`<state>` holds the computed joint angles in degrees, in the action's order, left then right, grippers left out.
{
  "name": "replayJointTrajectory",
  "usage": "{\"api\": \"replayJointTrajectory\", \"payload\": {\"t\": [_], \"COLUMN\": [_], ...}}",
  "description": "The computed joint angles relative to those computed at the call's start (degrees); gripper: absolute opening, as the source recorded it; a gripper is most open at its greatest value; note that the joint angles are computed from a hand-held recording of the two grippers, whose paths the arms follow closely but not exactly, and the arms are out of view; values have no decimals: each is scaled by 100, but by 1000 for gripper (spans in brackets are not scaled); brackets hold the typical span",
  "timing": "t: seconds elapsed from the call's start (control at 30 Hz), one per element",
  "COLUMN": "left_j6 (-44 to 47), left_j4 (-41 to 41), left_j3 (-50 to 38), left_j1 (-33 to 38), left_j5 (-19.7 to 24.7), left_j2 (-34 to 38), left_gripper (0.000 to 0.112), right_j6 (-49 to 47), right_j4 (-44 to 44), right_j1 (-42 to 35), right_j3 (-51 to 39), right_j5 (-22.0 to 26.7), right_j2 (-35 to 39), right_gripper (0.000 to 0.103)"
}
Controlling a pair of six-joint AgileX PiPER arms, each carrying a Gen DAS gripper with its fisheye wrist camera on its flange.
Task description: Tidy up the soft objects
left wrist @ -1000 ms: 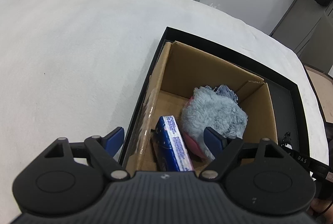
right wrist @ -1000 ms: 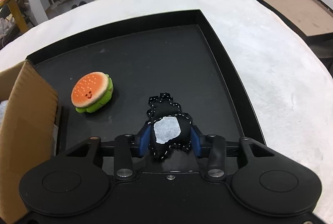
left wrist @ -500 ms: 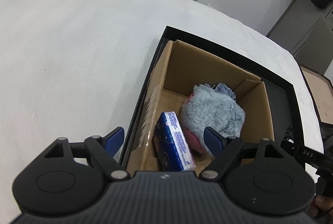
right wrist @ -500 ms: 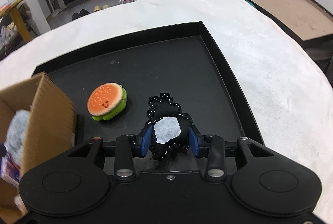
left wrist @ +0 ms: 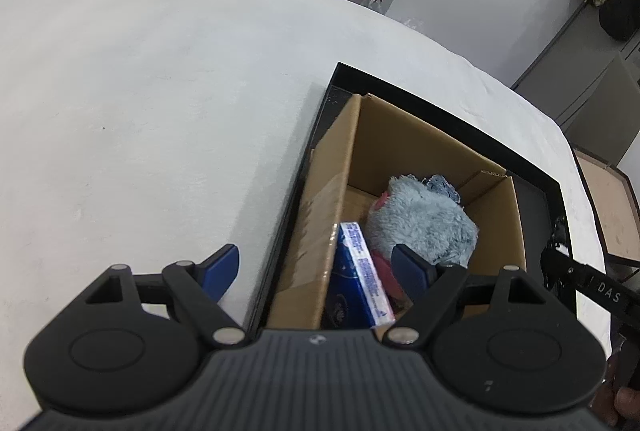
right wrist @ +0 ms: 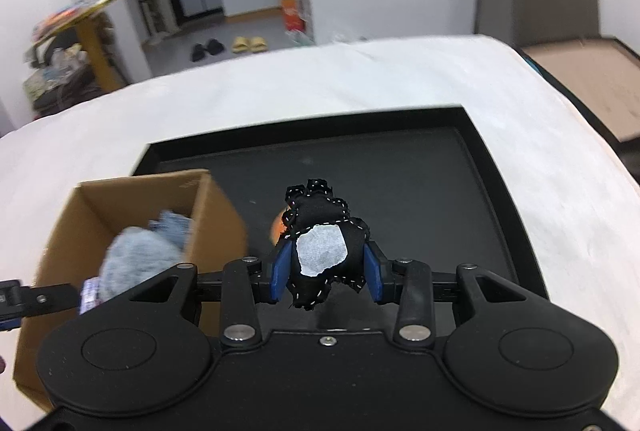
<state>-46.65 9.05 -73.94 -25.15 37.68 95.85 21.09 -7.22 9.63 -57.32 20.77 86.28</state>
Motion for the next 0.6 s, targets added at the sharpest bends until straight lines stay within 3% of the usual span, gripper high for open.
{"api": "replayJointTrajectory", "payload": {"t": [0.23, 0.6], "left_j6": [176, 876], "left_j4": [-189, -864], "left_j3": [269, 466], "left_j1": [141, 351], "left_j5": [-198, -366], "left_j2": [-168, -233], "left_gripper": [82, 82], "right_j6": [-443, -785], "right_j4": [421, 863], "right_j1": [252, 652], "right_j3": [41, -238], "right_j5": [-311, -194], "right_j2": [-203, -188], "right_gripper": [38, 40]}}
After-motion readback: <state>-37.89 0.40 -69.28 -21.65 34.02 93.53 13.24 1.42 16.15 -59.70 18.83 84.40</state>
